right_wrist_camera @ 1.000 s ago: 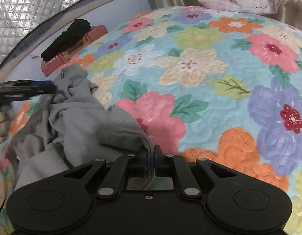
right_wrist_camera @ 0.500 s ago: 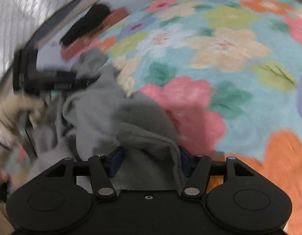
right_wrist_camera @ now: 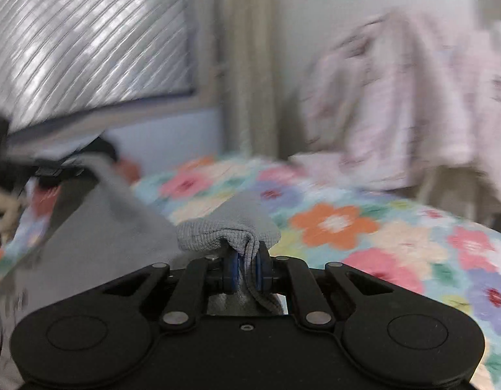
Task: Fold clothes
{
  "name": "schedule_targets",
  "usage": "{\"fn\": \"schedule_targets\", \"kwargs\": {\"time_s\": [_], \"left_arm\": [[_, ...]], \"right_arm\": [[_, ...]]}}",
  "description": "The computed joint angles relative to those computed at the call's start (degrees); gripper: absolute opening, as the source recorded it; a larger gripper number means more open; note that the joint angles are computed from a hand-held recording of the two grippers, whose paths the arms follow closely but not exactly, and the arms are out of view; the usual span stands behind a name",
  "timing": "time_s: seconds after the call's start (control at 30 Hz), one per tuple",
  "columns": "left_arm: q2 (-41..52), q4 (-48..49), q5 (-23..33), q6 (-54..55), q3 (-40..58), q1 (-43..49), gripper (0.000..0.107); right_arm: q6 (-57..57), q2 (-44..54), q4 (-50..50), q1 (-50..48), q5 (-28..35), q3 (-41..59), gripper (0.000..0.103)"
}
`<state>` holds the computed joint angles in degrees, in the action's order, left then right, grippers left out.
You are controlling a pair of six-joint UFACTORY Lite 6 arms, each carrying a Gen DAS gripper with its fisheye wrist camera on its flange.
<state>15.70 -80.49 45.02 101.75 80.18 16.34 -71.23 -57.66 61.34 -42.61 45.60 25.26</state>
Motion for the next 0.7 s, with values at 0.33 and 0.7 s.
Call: {"fn": "schedule_targets", "kwargs": {"time_s": [0.33, 0.7], "left_arm": [[14.44, 9.35, -22.23, -9.48, 1.35, -11.58, 0.041], [-4.61, 2.99, -10.88, 6.86, -22.83, 2.53, 0.052]], "right_arm": [[-24.47, 31.54, 21.41, -3.58, -18.08, -5.37, 0.019], [-20.83, 29.35, 9.75, -20.4, -8.45, -4.82, 0.024]]}}
